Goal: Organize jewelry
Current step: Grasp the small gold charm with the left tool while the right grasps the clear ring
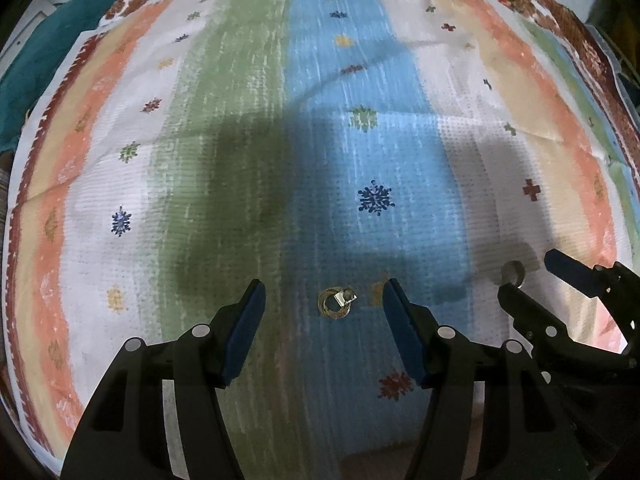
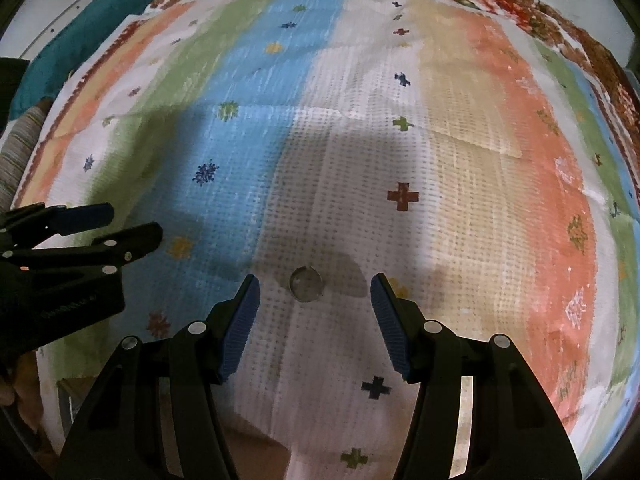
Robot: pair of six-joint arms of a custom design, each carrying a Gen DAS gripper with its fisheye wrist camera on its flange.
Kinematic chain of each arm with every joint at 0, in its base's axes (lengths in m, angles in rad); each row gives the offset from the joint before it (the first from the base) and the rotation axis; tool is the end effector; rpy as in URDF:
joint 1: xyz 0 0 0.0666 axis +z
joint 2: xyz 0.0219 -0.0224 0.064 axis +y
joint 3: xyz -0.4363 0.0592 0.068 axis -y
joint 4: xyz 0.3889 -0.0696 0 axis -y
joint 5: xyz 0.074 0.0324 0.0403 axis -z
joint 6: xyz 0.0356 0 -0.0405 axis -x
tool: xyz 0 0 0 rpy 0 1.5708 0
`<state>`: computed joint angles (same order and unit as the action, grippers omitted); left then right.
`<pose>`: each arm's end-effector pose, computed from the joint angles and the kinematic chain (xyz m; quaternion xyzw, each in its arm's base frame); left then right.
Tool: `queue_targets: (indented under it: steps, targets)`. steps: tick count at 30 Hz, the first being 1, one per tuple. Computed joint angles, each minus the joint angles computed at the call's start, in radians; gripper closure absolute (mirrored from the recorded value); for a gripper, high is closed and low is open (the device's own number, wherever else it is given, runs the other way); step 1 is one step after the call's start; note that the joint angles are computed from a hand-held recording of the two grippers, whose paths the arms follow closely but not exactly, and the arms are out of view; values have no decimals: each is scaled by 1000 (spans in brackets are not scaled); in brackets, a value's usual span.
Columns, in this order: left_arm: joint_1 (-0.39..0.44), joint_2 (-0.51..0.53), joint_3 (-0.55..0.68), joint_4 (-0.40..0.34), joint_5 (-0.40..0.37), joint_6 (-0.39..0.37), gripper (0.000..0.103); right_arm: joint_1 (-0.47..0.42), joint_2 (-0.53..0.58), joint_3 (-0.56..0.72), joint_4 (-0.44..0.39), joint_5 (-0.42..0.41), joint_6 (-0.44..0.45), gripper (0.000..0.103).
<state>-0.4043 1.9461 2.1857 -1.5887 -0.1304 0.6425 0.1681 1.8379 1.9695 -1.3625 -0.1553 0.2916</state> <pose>0.5962 -0.2505 0.4972 -0.1250 0.9839 0.0009 0.1280 0.6147 0.1095 0.4815 -0.2366 0.9538 0.0659 0.1730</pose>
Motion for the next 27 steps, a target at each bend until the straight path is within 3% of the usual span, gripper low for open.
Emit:
queue_targets:
  steps: [3,9,13,20,23,27]
  targets:
    - [6,5,-3,1,14,0,49,7,11,4,-4,15,-2,53]
    - [6,13,-7,-1,10,-22,50,13,20,10,-2,30,-2,55]
    - [-1,26,7,-24,-15,-31,57,15,19,8,-5,39,4,61]
    - [-11,50,39,-55,1,-24,86,12,28,18,-20,24,2,75]
    - [-15,56,41,-52,4,-16,86,12,29,18,-24,15,8,83]
    - [-16,54,33,-37,8,-13,86,6,28,14,-18,2,15,84]
